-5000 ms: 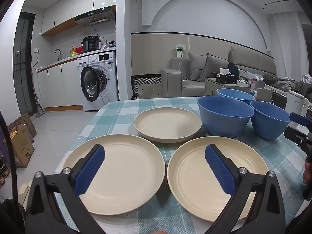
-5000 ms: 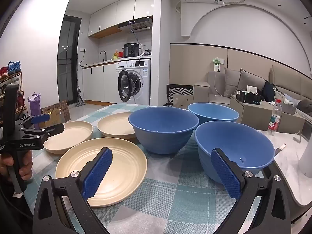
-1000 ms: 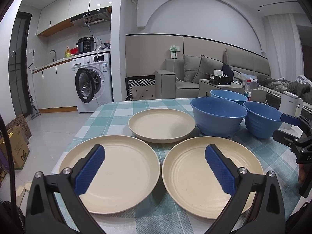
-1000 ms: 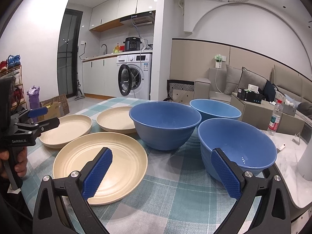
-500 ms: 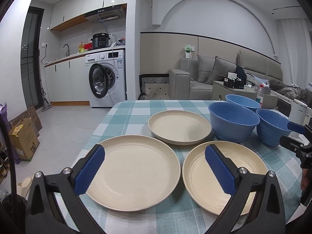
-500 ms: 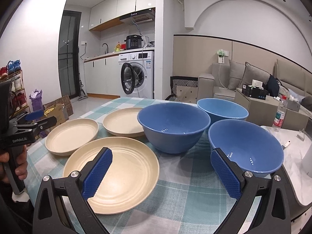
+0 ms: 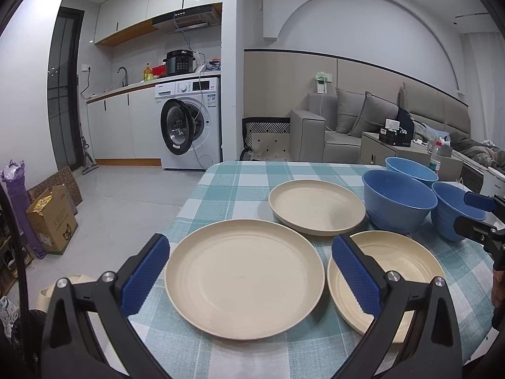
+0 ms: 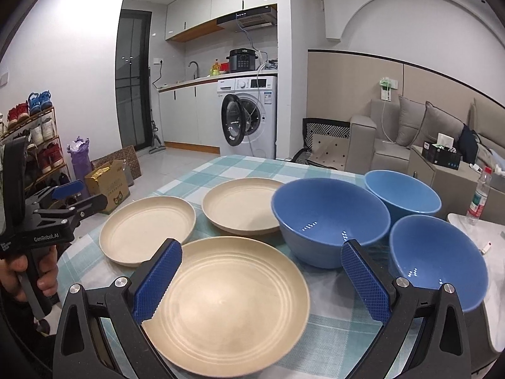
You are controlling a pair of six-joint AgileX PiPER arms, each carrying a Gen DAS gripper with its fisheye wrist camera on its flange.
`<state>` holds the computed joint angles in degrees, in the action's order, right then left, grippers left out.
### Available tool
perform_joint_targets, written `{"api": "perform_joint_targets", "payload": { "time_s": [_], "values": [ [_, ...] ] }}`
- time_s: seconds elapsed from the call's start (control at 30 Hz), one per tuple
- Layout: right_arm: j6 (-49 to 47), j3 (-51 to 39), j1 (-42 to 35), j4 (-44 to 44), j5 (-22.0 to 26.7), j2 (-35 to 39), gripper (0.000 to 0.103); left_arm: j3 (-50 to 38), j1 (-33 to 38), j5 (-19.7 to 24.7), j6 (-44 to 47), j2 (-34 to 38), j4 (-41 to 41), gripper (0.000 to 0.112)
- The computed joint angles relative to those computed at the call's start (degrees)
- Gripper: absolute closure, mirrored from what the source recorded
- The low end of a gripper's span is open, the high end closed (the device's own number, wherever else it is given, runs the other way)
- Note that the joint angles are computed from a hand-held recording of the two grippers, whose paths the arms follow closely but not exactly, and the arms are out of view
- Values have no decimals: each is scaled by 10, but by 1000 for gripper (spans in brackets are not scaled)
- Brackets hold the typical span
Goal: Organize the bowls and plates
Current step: 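Move the right tool to the rim of a large cream plate while the left tool approaches it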
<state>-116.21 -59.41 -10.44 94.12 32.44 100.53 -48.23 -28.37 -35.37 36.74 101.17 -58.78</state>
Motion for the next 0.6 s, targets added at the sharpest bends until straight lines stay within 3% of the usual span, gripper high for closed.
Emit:
{"api": "perform_joint_targets", "payload": {
  "time_s": [0.6],
  "values": [
    [200,-114,120,-174,-46,61,2,-6,67,37,9,8,-34,9]
  ]
}}
